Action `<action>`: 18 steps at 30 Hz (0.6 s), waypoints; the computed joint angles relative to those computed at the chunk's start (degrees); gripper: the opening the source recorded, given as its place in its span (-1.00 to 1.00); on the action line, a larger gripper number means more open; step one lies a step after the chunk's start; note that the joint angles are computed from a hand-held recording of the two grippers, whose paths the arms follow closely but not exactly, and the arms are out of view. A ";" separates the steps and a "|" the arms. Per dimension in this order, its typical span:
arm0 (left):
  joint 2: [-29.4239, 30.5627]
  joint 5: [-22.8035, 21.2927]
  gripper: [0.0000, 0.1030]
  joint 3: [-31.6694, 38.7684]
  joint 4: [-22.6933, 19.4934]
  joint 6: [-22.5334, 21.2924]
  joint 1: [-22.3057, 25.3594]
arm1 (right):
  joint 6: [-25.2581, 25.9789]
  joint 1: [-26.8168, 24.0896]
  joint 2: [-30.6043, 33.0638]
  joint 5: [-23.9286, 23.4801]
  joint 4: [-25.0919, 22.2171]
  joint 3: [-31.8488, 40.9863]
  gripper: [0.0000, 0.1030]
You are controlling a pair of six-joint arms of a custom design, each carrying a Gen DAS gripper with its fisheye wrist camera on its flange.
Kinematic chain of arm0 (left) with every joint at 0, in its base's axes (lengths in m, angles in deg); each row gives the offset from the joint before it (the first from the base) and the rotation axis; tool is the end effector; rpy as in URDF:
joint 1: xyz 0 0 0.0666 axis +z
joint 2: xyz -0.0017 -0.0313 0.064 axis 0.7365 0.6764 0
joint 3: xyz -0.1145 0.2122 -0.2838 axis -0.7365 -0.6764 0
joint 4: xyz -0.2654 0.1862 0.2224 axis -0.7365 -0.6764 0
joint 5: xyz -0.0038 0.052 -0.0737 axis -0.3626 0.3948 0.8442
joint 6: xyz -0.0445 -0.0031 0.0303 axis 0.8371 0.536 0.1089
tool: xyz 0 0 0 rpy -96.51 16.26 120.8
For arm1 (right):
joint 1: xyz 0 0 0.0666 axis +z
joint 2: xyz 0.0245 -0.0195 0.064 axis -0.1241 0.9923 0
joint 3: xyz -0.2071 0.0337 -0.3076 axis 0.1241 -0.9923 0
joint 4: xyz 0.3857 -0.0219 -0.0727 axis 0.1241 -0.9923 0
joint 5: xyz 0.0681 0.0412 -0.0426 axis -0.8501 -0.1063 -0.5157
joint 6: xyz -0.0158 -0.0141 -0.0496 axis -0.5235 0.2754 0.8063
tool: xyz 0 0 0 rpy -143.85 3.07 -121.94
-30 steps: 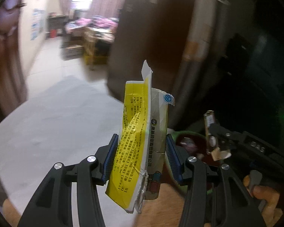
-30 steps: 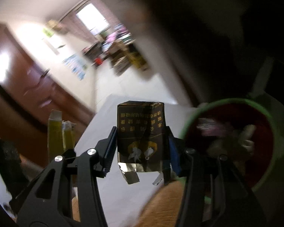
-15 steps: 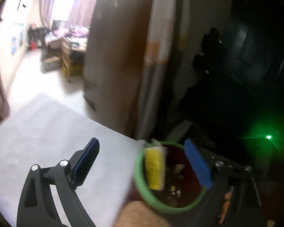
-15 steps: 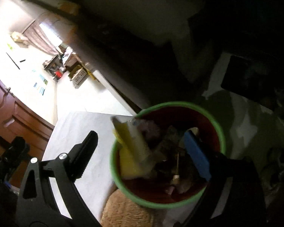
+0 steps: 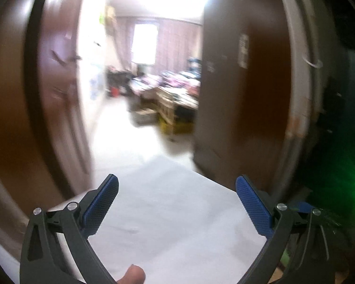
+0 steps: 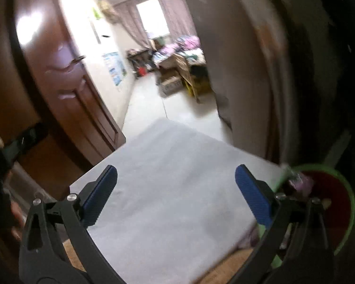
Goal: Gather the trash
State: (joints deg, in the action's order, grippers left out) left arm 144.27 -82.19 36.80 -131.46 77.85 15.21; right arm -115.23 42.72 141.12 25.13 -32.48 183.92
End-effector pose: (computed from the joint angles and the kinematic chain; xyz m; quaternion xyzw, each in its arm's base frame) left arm 0.3827 -0.2388 0.6837 0.1945 0.8276 -0.1331 0.5095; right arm 0.2640 0.2733 0.6267 0.2091 0.8498 0.0608 0.4801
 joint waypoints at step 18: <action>-2.48 -5.77 0.85 0.61 2.01 0.66 7.26 | 2.69 3.51 18.02 12.55 -3.28 22.76 0.91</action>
